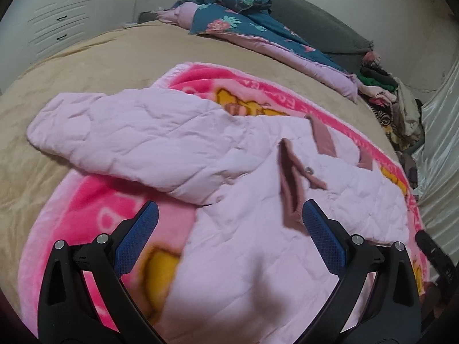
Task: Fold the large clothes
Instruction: 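Reach the left tool to the other sleeve cuff and grasp it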
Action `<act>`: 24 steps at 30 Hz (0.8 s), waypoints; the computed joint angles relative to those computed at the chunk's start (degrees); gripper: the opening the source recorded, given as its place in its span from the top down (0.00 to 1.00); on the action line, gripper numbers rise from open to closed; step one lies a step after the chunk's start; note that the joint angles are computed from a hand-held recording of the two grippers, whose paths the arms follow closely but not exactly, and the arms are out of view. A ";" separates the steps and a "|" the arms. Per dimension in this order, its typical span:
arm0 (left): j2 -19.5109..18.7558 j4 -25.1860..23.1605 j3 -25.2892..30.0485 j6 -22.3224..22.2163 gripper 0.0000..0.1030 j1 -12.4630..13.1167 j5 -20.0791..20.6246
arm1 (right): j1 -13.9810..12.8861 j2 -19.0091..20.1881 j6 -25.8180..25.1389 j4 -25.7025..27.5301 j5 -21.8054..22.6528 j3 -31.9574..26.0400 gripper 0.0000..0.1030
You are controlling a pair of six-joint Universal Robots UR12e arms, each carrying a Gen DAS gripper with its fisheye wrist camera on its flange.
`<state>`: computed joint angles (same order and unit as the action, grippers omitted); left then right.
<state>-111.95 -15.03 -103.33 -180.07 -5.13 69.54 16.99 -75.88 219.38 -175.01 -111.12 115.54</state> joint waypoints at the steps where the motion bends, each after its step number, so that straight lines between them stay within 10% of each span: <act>1: 0.16 0.28 -0.18 0.12 0.09 0.16 0.31 | 0.21 0.25 -0.25 -0.14 0.27 -0.39 0.04; 24: -0.92 0.47 -0.02 -1.71 0.09 8.06 -0.81 | 5.09 8.91 -9.06 2.64 3.44 -14.02 0.04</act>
<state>-112.86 -14.57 -103.35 -181.78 2.93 68.73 22.08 -66.97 210.32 -172.37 -107.67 101.52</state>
